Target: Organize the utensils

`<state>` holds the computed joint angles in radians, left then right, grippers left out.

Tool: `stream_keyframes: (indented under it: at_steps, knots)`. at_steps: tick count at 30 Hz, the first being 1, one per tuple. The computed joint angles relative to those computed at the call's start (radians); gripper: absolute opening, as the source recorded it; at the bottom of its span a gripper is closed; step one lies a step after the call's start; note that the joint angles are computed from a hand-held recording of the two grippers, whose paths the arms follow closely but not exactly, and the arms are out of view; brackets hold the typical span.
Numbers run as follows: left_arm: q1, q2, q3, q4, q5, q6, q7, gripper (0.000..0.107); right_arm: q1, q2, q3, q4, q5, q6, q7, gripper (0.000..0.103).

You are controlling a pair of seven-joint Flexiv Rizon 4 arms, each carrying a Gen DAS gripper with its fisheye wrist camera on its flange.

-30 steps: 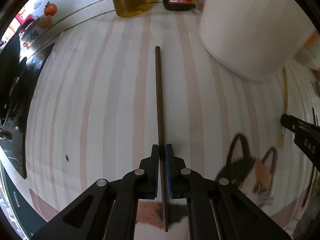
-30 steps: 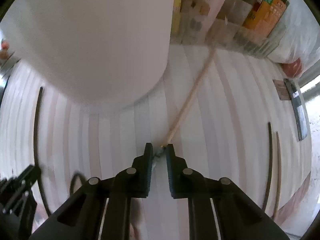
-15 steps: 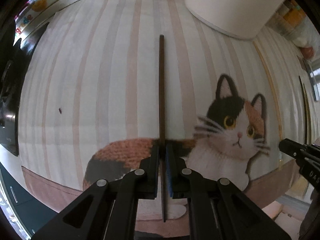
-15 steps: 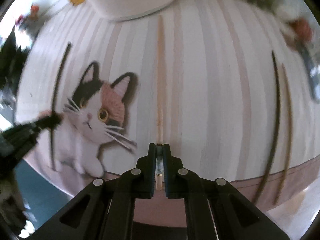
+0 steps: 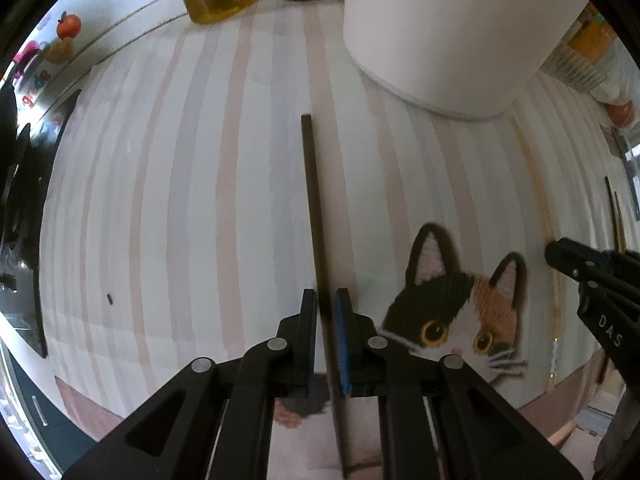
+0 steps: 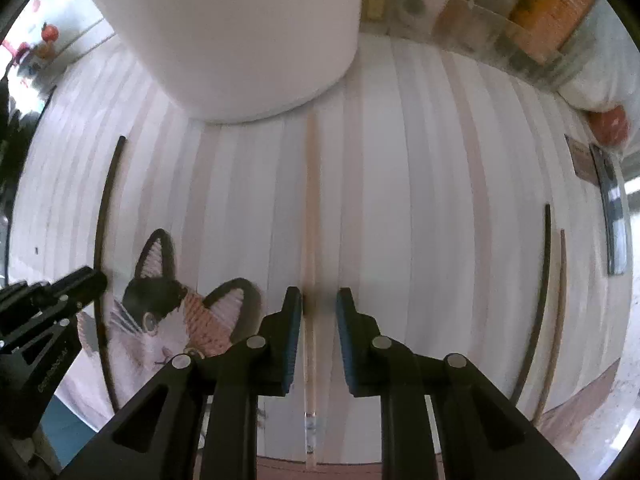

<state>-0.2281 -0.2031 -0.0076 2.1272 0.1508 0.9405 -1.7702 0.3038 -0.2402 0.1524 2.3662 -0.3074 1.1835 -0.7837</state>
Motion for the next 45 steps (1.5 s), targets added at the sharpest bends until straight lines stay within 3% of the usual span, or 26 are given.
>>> stream_keyframes:
  at_steps: [3,8,13,22,28,31,40,45]
  knots:
    - [-0.003,0.007,0.001,0.004,-0.002,-0.008,-0.016,0.005,0.022,-0.020,0.004,-0.014,-0.011,0.000,0.046,0.007]
    - [0.036,0.050,0.012,0.042,-0.056,-0.044,0.014,0.005,-0.084,0.032,0.085,-0.002,0.257,-0.076,-0.176,0.007]
    - [0.068,0.047,0.009,0.042,-0.105,-0.057,0.068,0.006,-0.102,0.025,0.080,-0.041,0.392,-0.133,-0.287,0.008]
    - [0.062,-0.022,0.008,-0.053,-0.064,-0.070,0.082,0.006,-0.090,-0.018,0.024,-0.080,0.318,-0.110,-0.261,0.008]
    - [0.027,-0.038,0.008,-0.052,-0.038,-0.023,0.039,0.004,-0.103,0.015,0.055,-0.070,0.384,-0.104,-0.275,0.006]
    - [0.011,0.002,0.009,-0.030,-0.016,-0.006,0.020,0.004,-0.123,0.066,0.047,-0.040,0.393,-0.093,-0.314,0.006]
    - [0.011,0.124,-0.011,0.039,-0.035,0.047,0.042,0.004,-0.087,0.172,0.058,0.058,0.405,0.077,-0.288,0.006]
    - [0.016,0.190,-0.018,0.079,-0.040,0.078,0.039,0.004,-0.082,0.258,0.047,0.078,0.397,0.095,-0.283,0.006]
